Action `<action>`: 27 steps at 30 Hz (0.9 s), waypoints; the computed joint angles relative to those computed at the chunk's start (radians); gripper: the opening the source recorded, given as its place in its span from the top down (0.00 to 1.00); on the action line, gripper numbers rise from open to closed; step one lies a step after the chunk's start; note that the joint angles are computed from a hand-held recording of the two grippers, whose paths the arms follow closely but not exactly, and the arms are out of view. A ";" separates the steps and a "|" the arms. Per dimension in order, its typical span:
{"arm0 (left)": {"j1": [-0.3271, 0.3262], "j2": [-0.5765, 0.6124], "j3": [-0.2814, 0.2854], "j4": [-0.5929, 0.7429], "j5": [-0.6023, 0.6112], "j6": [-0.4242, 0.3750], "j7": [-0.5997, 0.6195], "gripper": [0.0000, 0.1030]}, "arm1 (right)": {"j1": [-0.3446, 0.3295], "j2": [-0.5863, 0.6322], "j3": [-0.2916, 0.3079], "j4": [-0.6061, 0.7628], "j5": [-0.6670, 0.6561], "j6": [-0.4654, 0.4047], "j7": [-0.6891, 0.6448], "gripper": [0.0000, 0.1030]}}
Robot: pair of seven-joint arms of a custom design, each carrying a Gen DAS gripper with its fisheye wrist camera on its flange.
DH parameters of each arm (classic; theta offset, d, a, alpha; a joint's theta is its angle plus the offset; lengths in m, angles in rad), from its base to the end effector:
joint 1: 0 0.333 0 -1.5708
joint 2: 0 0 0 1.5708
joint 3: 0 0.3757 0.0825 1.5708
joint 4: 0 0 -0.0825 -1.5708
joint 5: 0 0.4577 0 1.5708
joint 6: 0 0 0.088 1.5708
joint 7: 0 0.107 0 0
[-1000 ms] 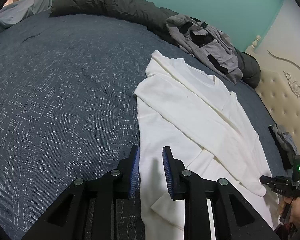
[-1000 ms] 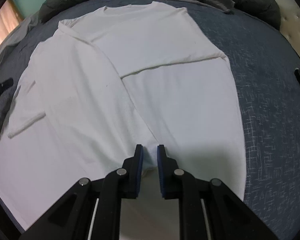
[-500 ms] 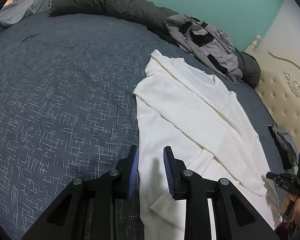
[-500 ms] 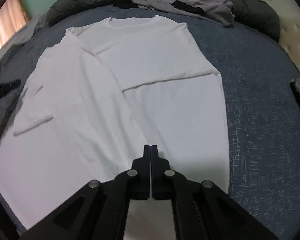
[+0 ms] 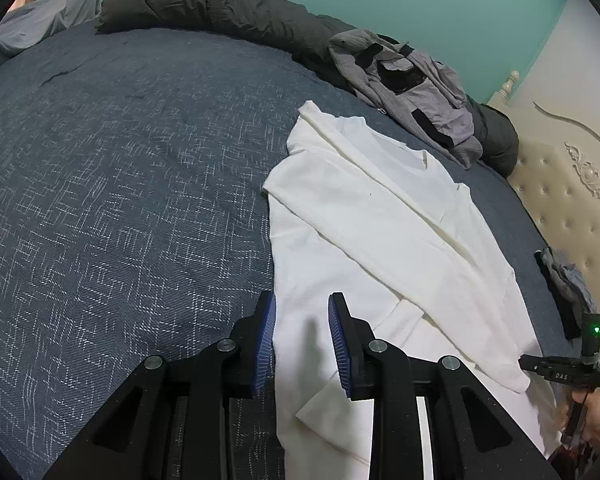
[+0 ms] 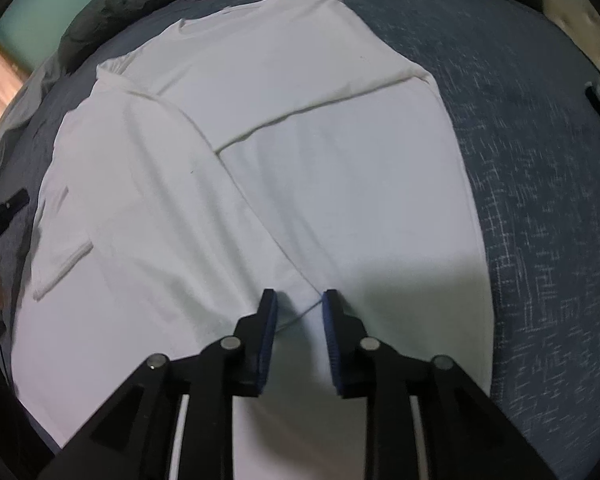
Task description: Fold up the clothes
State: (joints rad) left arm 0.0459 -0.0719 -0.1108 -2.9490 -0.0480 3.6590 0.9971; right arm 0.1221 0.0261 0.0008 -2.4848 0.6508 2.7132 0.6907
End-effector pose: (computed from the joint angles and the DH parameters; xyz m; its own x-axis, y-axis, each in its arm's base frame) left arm 0.3919 -0.0187 0.2794 0.3699 -0.8450 0.3861 -0.6061 -0.5345 -0.5891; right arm 0.5293 0.0437 0.2940 0.4394 -0.8844 -0.1573 -0.8666 -0.3712 -0.3335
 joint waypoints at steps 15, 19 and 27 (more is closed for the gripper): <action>-0.002 -0.003 -0.001 -0.005 -0.006 0.004 0.002 0.70 | 0.038 -0.066 -0.005 -0.082 -0.022 0.116 -0.111 0.98; -0.002 -0.004 -0.003 -0.006 -0.011 0.004 0.005 0.70 | 0.045 -0.090 -0.016 -0.091 0.053 0.122 -0.187 0.99; -0.001 -0.007 -0.004 -0.005 -0.015 0.002 0.008 0.69 | 0.066 -0.103 -0.030 -0.087 0.178 0.160 -0.291 0.99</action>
State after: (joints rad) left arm 0.0447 -0.0792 -0.1152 -2.9543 -0.0629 3.6611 1.0054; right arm 0.1877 -0.0770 -0.0288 -2.5718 0.8287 2.8729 0.3995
